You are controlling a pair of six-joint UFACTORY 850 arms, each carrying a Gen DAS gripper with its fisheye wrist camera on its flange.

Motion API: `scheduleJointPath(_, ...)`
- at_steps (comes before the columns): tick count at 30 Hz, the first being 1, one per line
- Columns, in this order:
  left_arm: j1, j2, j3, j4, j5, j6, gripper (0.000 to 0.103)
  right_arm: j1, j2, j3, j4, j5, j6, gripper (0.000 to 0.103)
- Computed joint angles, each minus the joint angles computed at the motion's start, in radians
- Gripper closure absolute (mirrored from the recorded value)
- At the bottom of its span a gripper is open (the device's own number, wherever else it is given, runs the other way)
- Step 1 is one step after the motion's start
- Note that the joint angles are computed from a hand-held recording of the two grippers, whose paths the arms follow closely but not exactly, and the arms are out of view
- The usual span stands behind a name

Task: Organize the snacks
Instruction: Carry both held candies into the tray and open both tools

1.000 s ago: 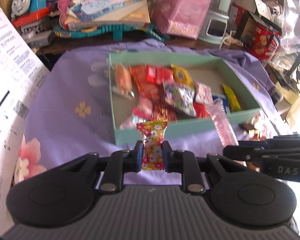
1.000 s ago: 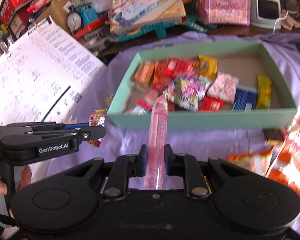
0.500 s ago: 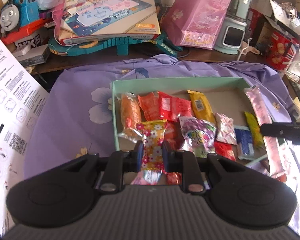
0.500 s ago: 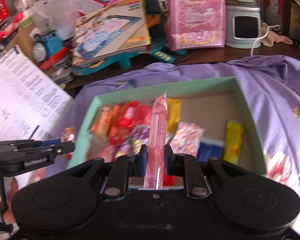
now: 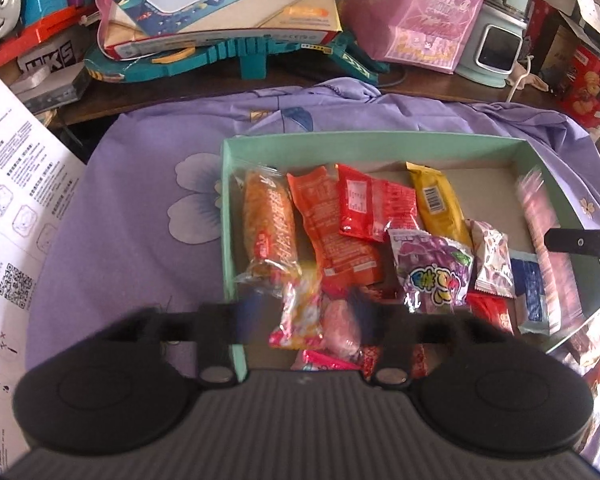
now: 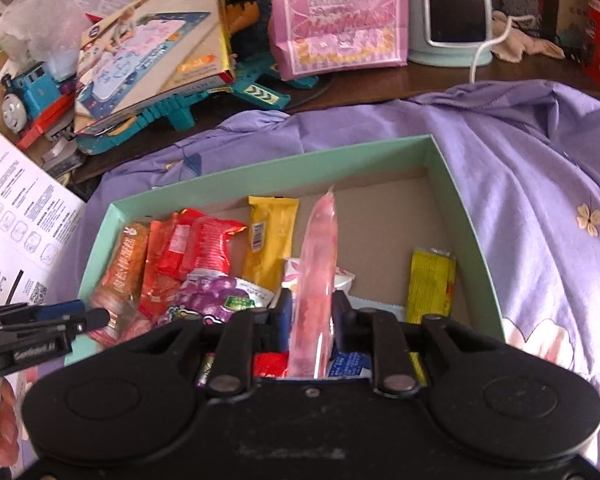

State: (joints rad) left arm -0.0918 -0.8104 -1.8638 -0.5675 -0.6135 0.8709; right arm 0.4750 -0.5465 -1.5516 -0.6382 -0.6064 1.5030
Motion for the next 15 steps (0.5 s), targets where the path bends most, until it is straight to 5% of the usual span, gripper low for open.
scheduleJointPath(1, -0.002, 0.008, 0.013, -0.007, 0.021, 0.009, 0.014, 0.005, 0.001, 0.003, -0.016, -0.004, 0.02, 0.059)
scheduleJointPath(3, -0.007, 0.025, 0.035, -0.003, 0.054, 0.016, 0.008, 0.016, 0.002, -0.001, -0.054, -0.025, 0.053, 0.038)
scheduleJointPath(5, -0.011, 0.03, 0.038, 0.005, 0.05, 0.009, 0.005, 0.025, 0.004, -0.006, -0.081, -0.047, 0.066, 0.028)
scheduleJointPath(15, -0.023, 0.113, 0.124, -0.024, 0.068, 0.034, 0.0, 0.066, 0.066, 0.039, -0.13, -0.096, 0.111, 0.003)
